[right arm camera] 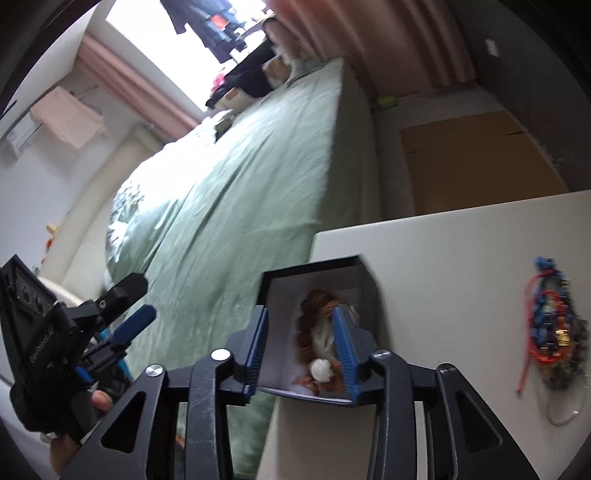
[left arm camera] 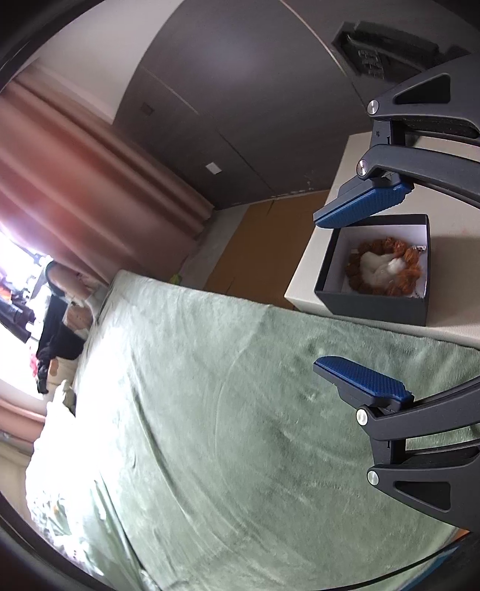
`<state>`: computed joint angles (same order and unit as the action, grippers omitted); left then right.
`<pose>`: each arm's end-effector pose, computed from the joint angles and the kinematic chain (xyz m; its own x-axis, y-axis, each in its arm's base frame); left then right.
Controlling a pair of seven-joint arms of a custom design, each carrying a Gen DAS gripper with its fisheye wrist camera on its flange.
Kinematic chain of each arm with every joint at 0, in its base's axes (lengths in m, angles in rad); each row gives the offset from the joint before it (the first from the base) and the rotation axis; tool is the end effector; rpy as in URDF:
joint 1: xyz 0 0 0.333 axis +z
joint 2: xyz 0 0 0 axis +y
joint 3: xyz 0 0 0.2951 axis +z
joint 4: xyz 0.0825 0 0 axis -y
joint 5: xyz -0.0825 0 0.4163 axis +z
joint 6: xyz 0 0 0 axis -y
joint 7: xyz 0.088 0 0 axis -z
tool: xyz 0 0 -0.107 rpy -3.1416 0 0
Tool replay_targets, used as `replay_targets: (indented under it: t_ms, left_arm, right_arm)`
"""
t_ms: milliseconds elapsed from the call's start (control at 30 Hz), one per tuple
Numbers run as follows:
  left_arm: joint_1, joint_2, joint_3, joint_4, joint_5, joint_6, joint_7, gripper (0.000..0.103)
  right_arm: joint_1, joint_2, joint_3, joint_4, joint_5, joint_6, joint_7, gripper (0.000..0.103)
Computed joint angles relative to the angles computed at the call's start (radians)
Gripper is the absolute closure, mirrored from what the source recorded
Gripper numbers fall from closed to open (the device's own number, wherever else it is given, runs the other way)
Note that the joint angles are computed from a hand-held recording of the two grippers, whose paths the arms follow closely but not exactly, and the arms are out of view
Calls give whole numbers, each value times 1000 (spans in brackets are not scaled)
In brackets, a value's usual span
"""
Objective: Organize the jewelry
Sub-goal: 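Lower the brown bead bracelet into the box and open the right gripper, then withdraw both grippers from the box back toward the remaining beaded strands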
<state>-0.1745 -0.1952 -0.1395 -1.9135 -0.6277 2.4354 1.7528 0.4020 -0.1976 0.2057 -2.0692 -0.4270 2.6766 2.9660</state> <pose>0.5538 -0.1883 0.6353 -0.3171 -0.8324 0.4546 -0.7863 -0.0373 -0.6167 0.4674 0.3497 0.5776 -0.2170 -0.8125 -0.5411 -0.6577 0.5313 -0.5340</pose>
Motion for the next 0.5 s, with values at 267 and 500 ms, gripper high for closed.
replay_targets:
  t_ms: [267,500]
  left_arm:
    - [-22,-7,-19,-9,21,9,0,30]
    - [-54,-12,-40,-16,43,13,24,30]
  right_arm:
    - [-68,-299,37,-222,-39,-106,170,46]
    - [-59,-520,26,-395,44,-114,207,39]
